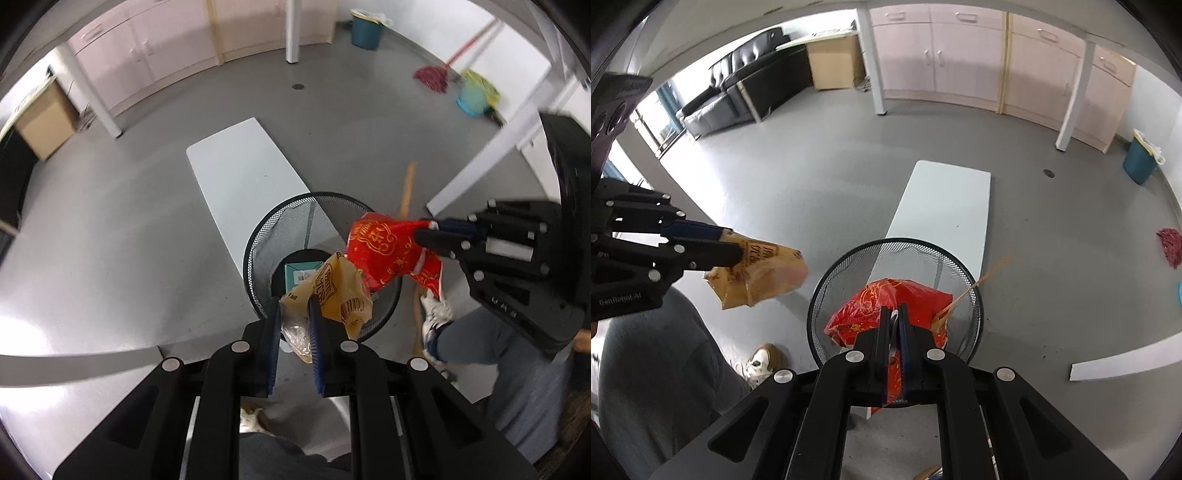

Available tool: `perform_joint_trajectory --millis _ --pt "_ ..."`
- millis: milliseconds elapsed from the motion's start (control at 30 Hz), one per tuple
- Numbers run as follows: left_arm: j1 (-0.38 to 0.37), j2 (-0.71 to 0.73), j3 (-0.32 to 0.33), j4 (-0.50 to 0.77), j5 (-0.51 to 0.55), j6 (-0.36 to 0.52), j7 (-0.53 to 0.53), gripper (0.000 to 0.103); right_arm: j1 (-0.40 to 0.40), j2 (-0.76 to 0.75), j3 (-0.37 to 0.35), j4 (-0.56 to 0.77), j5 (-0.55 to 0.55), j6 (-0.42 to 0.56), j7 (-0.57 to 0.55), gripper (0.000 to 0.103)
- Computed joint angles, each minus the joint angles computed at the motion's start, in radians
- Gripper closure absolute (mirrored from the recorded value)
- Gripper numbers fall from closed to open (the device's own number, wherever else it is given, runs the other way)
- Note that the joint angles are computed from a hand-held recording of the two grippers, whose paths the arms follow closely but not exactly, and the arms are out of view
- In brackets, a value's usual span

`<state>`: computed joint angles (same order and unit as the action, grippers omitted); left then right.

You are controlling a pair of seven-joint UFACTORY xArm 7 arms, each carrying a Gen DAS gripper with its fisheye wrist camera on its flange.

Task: Collect trash
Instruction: 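Open the left tool dropping the wrapper while the right tool releases the red bag, then raise both open tools from the wastebasket back toward the table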

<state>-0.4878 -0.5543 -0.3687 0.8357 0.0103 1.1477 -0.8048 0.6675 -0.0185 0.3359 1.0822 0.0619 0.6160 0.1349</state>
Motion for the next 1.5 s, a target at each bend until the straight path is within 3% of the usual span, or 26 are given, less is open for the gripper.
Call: perform_joint_trajectory --millis 133,267,567,667,700,733,767,800,867,900,933,1033,1500 --pt "0.000 0.064 -0.011 0.030 0.036 0.047 0.032 0.088 -0.002 0.024 -0.003 0.016 0.013 0.028 -0.016 0.094" --pt "-0.011 0.082 0.006 0.033 0.033 0.047 0.067 0.087 0.006 0.046 0.000 0.029 -0.053 0.059 0.016 0.094" --pt "-0.028 0.072 0.042 -0.014 -0.004 -0.036 0.172 0.087 0.009 0.052 -0.002 0.028 -0.056 0.078 0.000 0.092" --pt "-0.018 0.079 0.028 -0.023 0.025 -0.016 0.190 0.085 0.014 0.047 -0.002 0.007 -0.116 0.046 0.032 0.073" --pt "-0.016 0.082 0.026 -0.022 0.031 -0.004 0.191 0.079 0.014 0.044 -0.001 0.003 -0.116 0.047 0.032 0.060" --pt "-0.014 0.085 0.024 -0.017 0.032 0.010 0.188 0.067 0.013 0.040 -0.002 -0.003 -0.114 0.043 0.037 0.056" --pt "-0.012 0.084 0.023 -0.012 0.031 0.028 0.179 0.032 0.012 0.033 -0.002 -0.010 -0.109 0.040 0.039 0.056" --pt "-0.013 0.077 0.021 -0.012 0.034 0.028 0.177 0.019 0.010 0.028 -0.003 -0.016 -0.104 0.035 0.042 0.049" --pt "-0.016 0.072 0.014 -0.002 0.047 0.032 0.186 0.012 0.006 0.014 -0.004 -0.032 -0.127 0.021 0.068 0.028" --pt "-0.015 0.076 0.005 0.005 0.057 0.036 0.180 0.007 0.004 0.010 -0.005 -0.035 -0.131 0.018 0.072 0.010" --pt "-0.018 0.078 0.005 0.007 0.057 0.034 0.186 0.007 0.002 0.006 -0.005 -0.039 -0.133 0.018 0.072 0.005" --pt "-0.028 0.082 0.011 0.012 0.041 0.030 0.204 0.007 -0.001 -0.009 -0.002 -0.044 -0.163 0.022 0.083 0.004" --pt "-0.051 0.080 -0.038 0.084 0.065 0.043 0.195 0.007 -0.020 -0.148 0.018 -0.095 -0.171 0.037 0.089 0.004"
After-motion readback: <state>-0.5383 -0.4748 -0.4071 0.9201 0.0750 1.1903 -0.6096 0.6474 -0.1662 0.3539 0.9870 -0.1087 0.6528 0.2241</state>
